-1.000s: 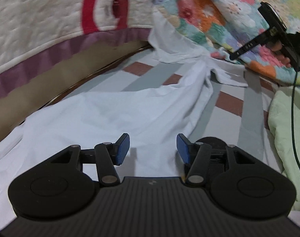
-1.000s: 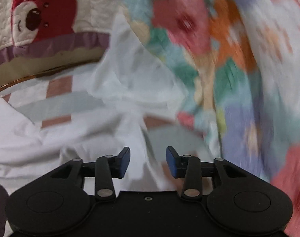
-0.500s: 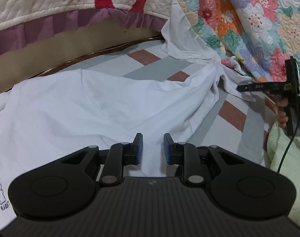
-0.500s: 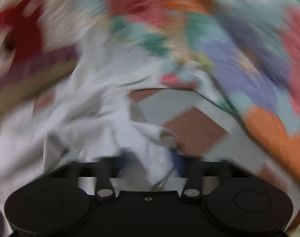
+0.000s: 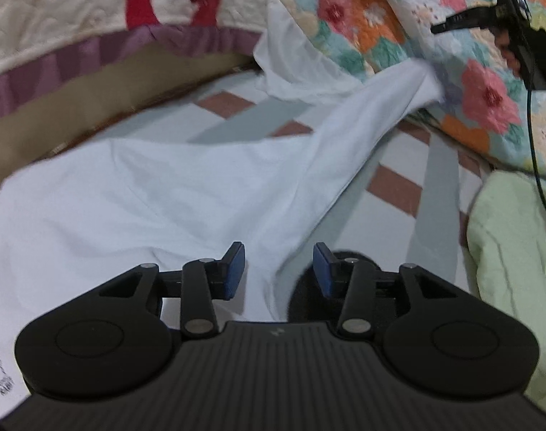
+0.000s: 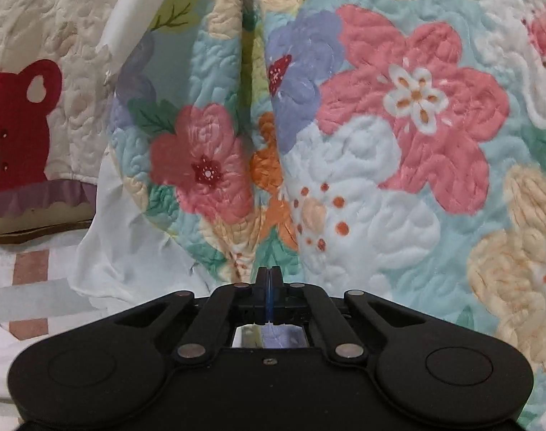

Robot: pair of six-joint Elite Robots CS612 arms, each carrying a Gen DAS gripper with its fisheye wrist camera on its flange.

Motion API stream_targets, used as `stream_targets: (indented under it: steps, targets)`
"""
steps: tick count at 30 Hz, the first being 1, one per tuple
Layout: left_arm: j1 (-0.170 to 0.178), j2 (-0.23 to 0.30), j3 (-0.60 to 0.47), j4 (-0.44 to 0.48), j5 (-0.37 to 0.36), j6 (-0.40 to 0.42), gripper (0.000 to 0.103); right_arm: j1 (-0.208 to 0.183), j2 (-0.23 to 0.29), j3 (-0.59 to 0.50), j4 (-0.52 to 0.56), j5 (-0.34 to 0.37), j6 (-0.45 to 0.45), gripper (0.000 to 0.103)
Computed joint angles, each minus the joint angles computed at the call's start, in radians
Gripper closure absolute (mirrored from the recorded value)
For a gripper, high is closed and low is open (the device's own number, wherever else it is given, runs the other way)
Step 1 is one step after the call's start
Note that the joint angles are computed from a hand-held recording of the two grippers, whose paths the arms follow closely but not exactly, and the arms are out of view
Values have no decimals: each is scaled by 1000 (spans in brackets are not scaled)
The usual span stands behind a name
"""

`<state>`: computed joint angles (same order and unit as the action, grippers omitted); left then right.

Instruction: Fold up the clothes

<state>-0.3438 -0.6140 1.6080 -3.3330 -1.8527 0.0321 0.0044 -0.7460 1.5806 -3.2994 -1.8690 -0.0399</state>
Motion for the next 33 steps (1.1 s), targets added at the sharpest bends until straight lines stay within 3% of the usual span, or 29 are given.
stream_targets:
  steps: [2,4,7,8,10,13,16,17,18,19,21,23,24,26,28,30,33]
  targets:
    - [-6,1,3,8,22,17,61,-6,-9,13,39,15,33,103]
    - [-9,4,3,14,40,24,61,-19,-23,30,118,76,105,101]
    - [-9,8,-1,27,51,-5,60,-29,-29,62,193,160,237,77]
    - [-9,9,-3,33,59,-16,60,-31,-27,73,215,194,287,59]
    - [-12,14,-8,39,78,-29,60,-35,-19,99,223,259,371,55]
    - [-16,22,-15,30,84,-41,43,-42,14,117,177,340,530,50]
    - [-30,24,-17,26,119,-22,40,-38,52,117,100,318,727,39]
    - [-37,24,-13,16,155,-2,47,-26,67,116,49,266,757,36]
    - [-45,24,-9,6,191,18,66,-10,81,104,30,204,760,33]
    - [-51,25,-6,-4,220,31,73,5,96,90,15,147,758,32]
    - [-39,28,-8,-10,194,-26,75,28,124,51,8,82,713,15]
    - [-17,30,-18,1,129,-135,75,44,147,14,12,48,580,17]
    - [-11,29,-21,8,109,-165,75,51,156,-3,16,35,495,41]
    - [-8,26,-20,16,96,-165,73,63,167,-25,-4,5,294,98]
    - [-10,21,-11,4,94,-132,72,77,175,-33,-89,-52,129,98]
    - [-18,15,6,-24,100,-71,69,80,161,-19,-185,-67,89,98]
    - [-30,8,24,-42,110,-3,48,80,142,-8,-299,-69,0,98]
